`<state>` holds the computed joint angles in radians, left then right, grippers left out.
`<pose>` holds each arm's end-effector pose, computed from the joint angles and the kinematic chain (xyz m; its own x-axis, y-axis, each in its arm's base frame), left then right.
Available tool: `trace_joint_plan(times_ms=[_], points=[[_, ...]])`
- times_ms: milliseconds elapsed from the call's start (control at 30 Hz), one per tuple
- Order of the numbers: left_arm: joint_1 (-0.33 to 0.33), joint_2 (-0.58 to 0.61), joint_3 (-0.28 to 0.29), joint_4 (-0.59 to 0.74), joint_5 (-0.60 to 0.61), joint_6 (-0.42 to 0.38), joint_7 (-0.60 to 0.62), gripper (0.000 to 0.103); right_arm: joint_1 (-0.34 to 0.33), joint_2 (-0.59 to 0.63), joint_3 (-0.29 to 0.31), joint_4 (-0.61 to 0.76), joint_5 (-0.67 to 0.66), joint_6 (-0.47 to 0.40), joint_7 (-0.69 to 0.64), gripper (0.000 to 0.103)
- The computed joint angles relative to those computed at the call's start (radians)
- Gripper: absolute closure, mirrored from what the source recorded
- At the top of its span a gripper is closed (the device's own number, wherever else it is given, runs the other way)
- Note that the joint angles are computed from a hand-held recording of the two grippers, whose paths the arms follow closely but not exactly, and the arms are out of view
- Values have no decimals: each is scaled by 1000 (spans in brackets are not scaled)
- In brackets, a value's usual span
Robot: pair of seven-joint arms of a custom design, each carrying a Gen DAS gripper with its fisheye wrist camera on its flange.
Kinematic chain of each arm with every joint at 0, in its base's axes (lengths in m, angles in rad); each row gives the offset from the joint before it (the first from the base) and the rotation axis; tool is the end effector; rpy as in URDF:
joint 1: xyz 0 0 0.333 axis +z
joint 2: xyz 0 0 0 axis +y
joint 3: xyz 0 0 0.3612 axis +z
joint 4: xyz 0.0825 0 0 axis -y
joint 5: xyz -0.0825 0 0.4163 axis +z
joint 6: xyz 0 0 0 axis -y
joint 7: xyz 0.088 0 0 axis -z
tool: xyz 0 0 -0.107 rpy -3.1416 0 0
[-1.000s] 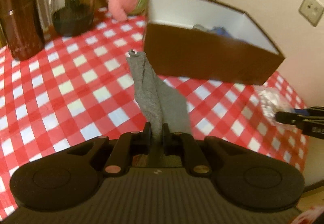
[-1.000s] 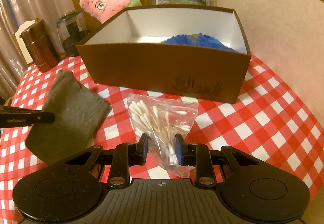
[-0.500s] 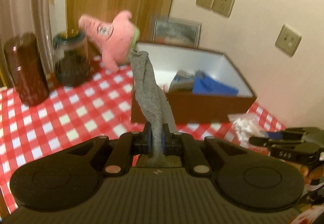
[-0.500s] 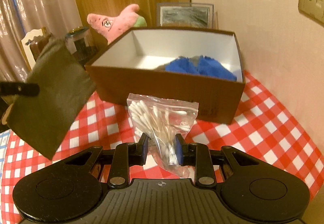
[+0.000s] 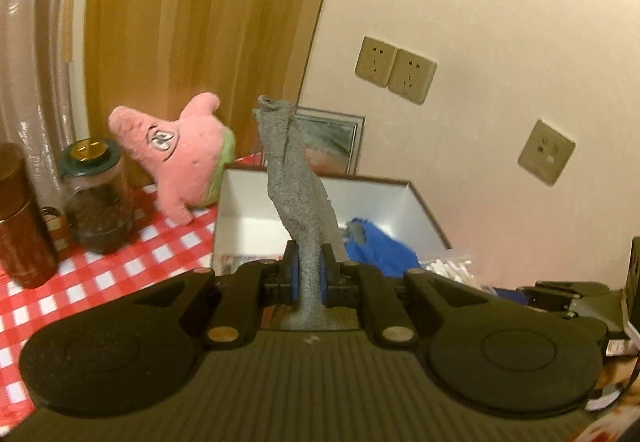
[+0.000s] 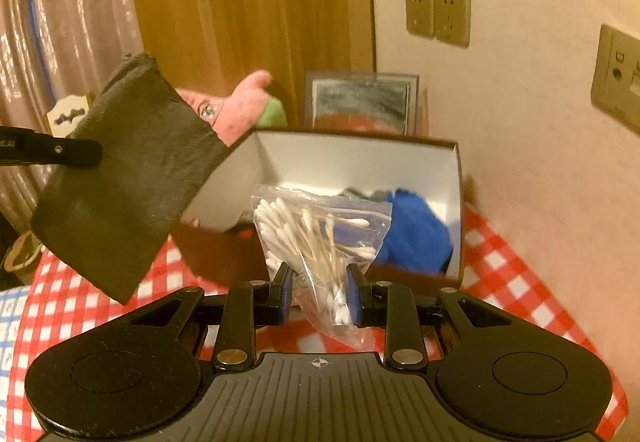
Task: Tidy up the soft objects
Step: 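Lift and carry the grey cloth and the swab bag with both grippers over the box, then open the left gripper to drop the cloth while the right gripper drops the swab bag into the box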
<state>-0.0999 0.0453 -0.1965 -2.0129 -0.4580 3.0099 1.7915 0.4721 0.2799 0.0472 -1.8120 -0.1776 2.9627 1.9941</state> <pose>0.6219 -0.1538 0.5712 -0.2013 -0.9518 0.2313 -0.6092 -0.0633 -0.7905 0.6203 0.3640 0.5195 0.3206 -0.9296 -0.1816 -0.6620 -0.0828 -0.7449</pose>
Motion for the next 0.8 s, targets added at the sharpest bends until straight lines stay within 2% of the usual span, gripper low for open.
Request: trace_joint_plan(times_ms=[133, 300, 533, 700, 767, 800], points=[[-15, 92, 10, 108, 125, -12, -123, 95, -16, 42, -3, 65, 11, -6, -20, 75], [10, 211, -15, 253, 167, -66, -166, 95, -32, 89, -9, 135, 27, -24, -51, 75], [-9, 358, -1, 432, 277, -151, -256, 95, -64, 159, -5, 220, 69, -51, -105, 75], [11, 476, -36, 570, 279, -184, -260, 93, -80, 211, 0, 283, 99, -74, -137, 75], [-13, 526, -5, 640, 311, -227, -299, 85, -84, 227, 1, 303, 110, -85, -147, 75], [-26, 551, 15, 677, 338, -261, -313, 84, -87, 233, 4, 309, 117, -89, -153, 75]])
